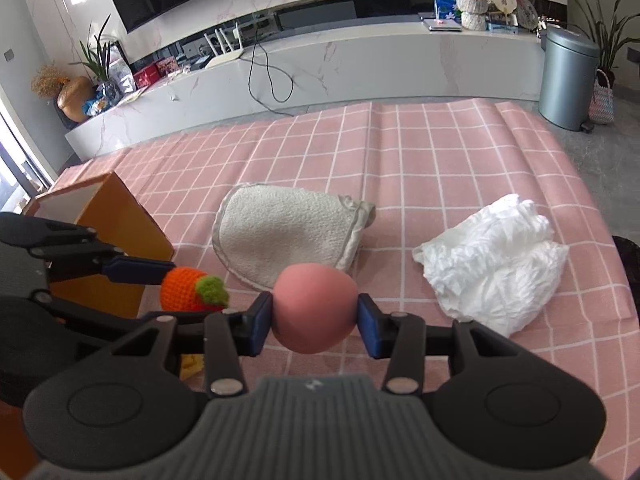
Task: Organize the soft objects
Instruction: 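Carry both items over the box and open the right tool to drop the ball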
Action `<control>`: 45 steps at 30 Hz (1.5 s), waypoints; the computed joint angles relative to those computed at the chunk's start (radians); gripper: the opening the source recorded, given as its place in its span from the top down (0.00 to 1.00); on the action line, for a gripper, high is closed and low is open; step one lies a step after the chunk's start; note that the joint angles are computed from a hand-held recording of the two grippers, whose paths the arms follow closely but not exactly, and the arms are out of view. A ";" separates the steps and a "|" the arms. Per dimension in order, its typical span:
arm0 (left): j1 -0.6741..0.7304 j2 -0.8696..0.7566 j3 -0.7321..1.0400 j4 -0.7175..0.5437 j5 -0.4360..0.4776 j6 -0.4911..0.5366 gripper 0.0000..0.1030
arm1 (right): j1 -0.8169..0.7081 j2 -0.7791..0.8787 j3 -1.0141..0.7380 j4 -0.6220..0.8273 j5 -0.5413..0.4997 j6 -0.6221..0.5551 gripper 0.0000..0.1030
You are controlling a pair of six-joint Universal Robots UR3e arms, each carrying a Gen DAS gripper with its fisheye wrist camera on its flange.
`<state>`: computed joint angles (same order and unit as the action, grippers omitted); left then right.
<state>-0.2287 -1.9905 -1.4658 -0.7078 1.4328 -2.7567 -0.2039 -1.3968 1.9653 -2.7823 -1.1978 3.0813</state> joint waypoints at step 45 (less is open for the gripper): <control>1.058 1.098 -0.646 -0.817 -0.493 0.504 0.45 | 0.772 0.499 -1.348 1.193 -0.470 -0.639 0.56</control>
<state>0.8294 -0.8923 -2.1122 -1.5246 0.9397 -2.2525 0.5679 -0.8973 0.6177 -1.5890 -1.6675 2.4422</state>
